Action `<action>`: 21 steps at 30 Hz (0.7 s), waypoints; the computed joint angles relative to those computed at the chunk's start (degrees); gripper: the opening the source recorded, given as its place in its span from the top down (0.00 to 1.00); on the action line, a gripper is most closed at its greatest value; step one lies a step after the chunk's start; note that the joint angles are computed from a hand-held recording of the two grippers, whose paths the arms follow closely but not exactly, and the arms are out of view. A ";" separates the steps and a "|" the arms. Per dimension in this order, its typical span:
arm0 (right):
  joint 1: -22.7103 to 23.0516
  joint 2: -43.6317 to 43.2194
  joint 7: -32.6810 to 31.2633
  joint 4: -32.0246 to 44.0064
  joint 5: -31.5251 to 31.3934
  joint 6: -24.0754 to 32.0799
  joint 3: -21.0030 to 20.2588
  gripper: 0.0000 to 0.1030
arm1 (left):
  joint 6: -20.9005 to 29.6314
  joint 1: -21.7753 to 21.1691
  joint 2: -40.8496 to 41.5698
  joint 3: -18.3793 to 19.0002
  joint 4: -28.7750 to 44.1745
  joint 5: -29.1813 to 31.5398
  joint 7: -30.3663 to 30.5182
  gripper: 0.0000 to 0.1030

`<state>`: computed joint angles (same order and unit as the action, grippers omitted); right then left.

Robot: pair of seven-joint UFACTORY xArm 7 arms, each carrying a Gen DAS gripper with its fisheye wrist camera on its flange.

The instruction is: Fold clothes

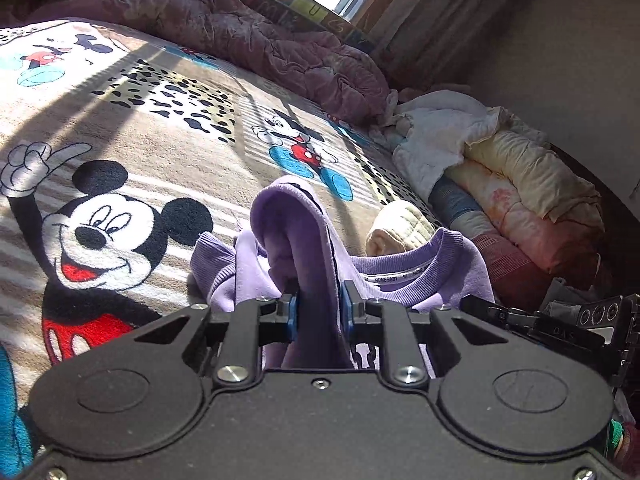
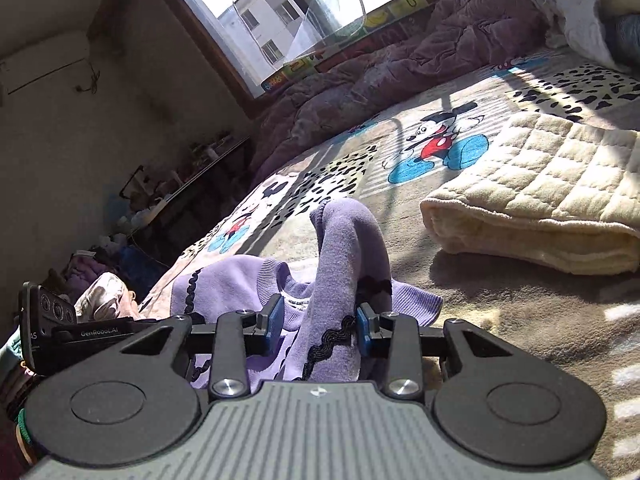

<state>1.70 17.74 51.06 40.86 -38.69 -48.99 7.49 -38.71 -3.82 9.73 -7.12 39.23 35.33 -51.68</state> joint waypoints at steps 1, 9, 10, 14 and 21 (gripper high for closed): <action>0.04 -1.14 -0.35 -1.44 0.67 -0.97 -0.07 0.73 | -1.61 -0.23 -1.33 0.10 -1.64 -0.49 1.32 0.82; 1.48 -12.81 -3.07 -15.13 0.41 -9.84 -2.09 0.75 | -7.17 -4.33 -15.34 2.06 -17.28 -3.30 12.26 0.82; 1.99 -14.53 -3.57 -17.20 0.73 -10.32 -2.28 0.75 | -7.52 -4.87 -16.61 2.40 -19.07 -3.74 12.83 0.82; 4.81 -20.93 -6.16 -25.39 4.30 -11.34 -2.49 0.75 | -9.49 -7.09 -21.57 3.19 -26.29 -6.39 14.59 0.82; 11.63 -29.46 -9.14 -38.30 18.54 -11.80 -0.45 0.72 | -9.09 -12.10 -30.41 0.39 -37.00 -16.78 18.21 0.79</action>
